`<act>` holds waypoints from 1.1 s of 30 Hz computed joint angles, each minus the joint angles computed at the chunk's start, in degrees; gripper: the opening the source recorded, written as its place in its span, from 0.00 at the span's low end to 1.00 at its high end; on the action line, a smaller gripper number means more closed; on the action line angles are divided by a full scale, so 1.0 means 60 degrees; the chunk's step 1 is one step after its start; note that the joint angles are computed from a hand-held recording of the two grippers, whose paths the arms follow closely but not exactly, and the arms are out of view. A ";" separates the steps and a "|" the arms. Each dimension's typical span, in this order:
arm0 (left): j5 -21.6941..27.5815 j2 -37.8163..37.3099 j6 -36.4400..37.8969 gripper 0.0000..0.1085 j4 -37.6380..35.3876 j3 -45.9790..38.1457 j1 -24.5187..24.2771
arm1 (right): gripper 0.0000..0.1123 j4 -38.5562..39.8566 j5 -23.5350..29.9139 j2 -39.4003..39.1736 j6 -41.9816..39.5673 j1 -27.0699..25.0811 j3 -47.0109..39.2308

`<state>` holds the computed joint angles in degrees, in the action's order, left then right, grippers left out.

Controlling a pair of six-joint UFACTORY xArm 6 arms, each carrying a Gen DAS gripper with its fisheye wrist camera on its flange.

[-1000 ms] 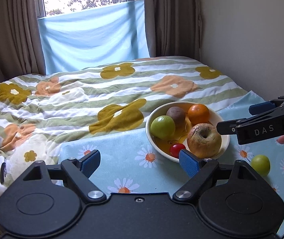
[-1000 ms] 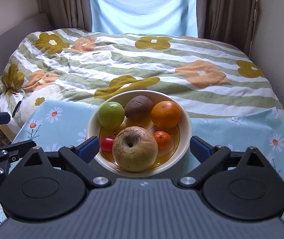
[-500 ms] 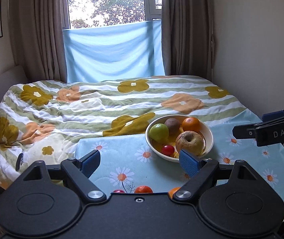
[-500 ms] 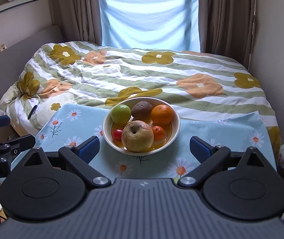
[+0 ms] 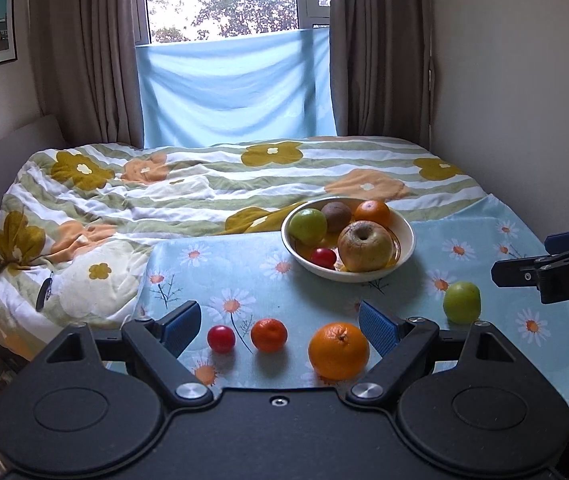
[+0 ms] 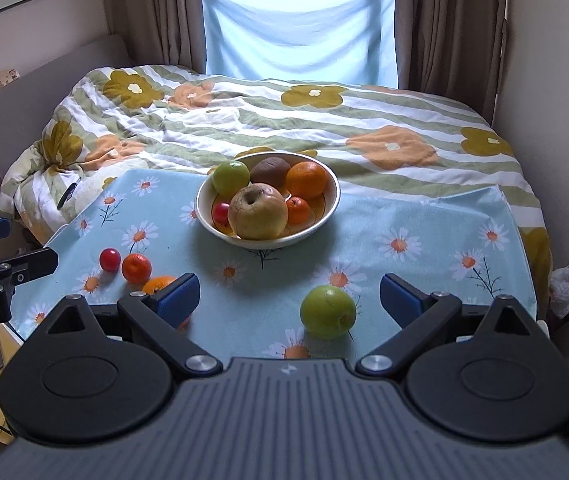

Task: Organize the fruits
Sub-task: 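Lift both tools away from the bowl, then grasp the large orange with the left tool while the right tool grasps the green pomelo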

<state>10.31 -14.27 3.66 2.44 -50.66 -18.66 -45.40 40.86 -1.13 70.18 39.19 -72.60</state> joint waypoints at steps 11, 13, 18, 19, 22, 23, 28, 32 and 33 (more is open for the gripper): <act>-0.0738 0.1069 0.1643 0.82 -0.1385 0.0205 -0.0553 | 0.92 -0.0261 -0.0876 0.0174 0.0411 -0.0483 0.1062; -0.0856 0.1414 0.1843 0.82 -0.1480 0.0077 -0.0626 | 0.92 -0.0371 -0.1146 0.0267 0.0515 -0.0626 0.1215; -0.0998 0.2176 0.2298 0.82 -0.1827 -0.0293 -0.0803 | 0.92 -0.0563 -0.1655 0.0712 0.0685 -0.0922 0.1288; -0.0961 0.2323 0.2323 0.82 -0.1869 -0.0399 -0.0818 | 0.92 -0.0601 -0.1722 0.0800 0.0707 -0.0967 0.1275; -0.0938 0.2685 0.2284 0.81 -0.1959 -0.0650 -0.0857 | 0.92 -0.0697 -0.1899 0.1034 0.0714 -0.1084 0.1210; -0.0912 0.2793 0.2228 0.81 -0.1935 -0.0737 -0.0852 | 0.92 -0.0720 -0.1972 0.1120 0.0689 -0.1132 0.1175; -0.0713 0.3230 0.1424 0.75 -0.1273 -0.1146 -0.0777 | 0.92 -0.0712 -0.2225 0.1438 0.0532 -0.1254 0.1008; -0.0055 0.3616 0.1015 0.65 -0.1101 -0.1714 -0.0762 | 0.92 -0.0445 -0.2144 0.1678 0.0116 -0.1297 0.0804; 0.0020 0.3674 0.0596 0.62 -0.0683 -0.1794 -0.0725 | 0.92 -0.0423 -0.2181 0.1710 0.0088 -0.1321 0.0788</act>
